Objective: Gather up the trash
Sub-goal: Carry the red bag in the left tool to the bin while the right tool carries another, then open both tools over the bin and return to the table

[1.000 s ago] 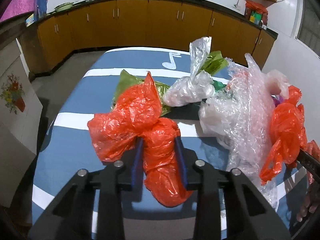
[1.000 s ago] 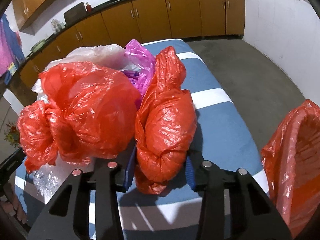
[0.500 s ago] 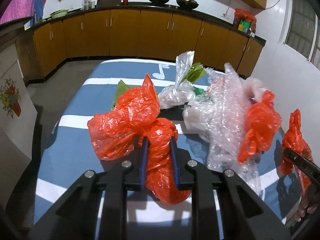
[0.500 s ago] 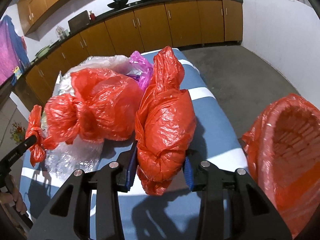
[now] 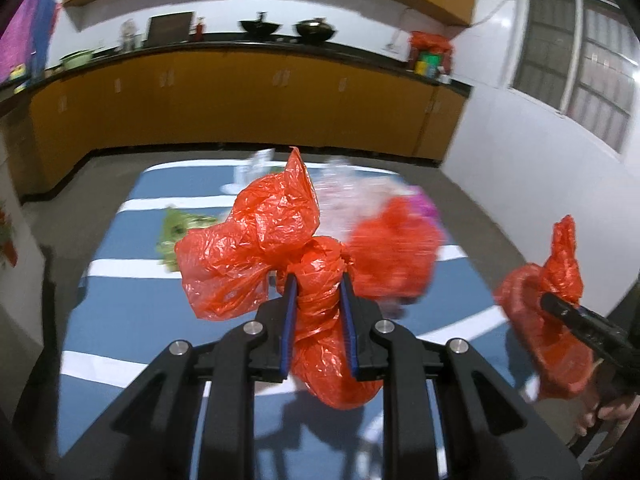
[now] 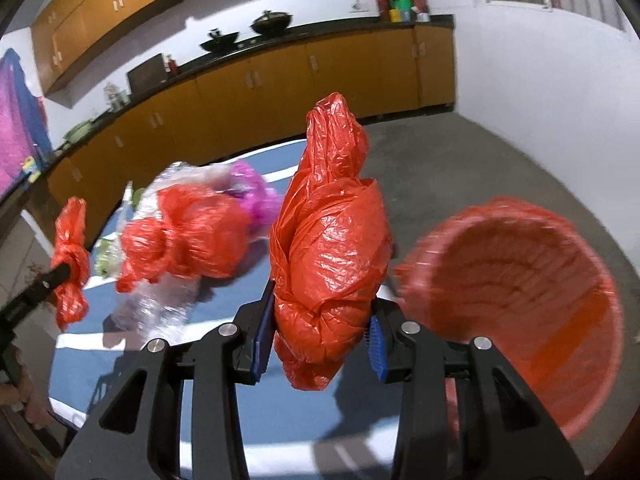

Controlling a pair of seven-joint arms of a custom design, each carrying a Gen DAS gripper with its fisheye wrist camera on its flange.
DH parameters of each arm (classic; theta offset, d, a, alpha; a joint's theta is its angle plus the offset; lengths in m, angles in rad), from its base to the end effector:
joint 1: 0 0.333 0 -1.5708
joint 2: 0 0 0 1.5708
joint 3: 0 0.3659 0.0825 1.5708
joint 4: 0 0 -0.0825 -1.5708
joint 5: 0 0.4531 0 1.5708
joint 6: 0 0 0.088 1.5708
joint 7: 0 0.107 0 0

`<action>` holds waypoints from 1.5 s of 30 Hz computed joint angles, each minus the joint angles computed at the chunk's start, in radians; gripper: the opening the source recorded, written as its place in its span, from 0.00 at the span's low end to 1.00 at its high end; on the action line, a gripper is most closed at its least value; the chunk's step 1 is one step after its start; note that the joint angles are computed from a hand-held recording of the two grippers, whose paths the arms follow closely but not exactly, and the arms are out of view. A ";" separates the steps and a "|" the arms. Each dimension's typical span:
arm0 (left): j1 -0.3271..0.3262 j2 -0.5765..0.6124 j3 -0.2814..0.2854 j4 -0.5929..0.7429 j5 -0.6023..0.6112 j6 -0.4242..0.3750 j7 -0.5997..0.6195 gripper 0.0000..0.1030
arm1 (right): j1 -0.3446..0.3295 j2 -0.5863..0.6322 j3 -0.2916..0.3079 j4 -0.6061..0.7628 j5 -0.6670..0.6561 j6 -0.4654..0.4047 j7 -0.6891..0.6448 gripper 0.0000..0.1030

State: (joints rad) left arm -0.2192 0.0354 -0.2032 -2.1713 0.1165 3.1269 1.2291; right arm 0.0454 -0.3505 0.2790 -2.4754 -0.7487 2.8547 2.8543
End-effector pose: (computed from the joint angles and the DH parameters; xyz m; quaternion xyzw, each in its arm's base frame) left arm 0.5864 -0.2732 0.4983 -0.5696 0.6914 -0.3990 0.1958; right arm 0.4720 0.2050 0.4927 -0.5461 0.7322 -0.2577 0.3152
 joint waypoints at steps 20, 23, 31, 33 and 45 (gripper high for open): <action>-0.135 0.216 -0.247 0.300 -0.617 -0.137 0.772 0.21 | -0.084 -0.361 -0.043 -0.230 0.178 -0.189 -0.097 0.39; -0.150 0.277 -0.259 0.366 -0.565 -0.175 0.748 0.21 | -0.108 -0.369 -0.042 -0.243 0.198 -0.167 -0.101 0.39; -0.183 0.402 -0.262 0.489 -0.443 -0.246 0.711 0.21 | -0.160 -0.398 -0.051 -0.282 0.251 -0.113 -0.138 0.40; -0.197 0.427 -0.252 0.517 -0.416 -0.265 0.690 0.22 | -0.169 -0.402 -0.049 -0.290 0.267 -0.102 -0.144 0.41; -0.225 0.451 -0.211 0.532 -0.338 -0.312 0.612 0.40 | -0.185 -0.407 -0.069 -0.322 0.374 -0.048 -0.216 0.54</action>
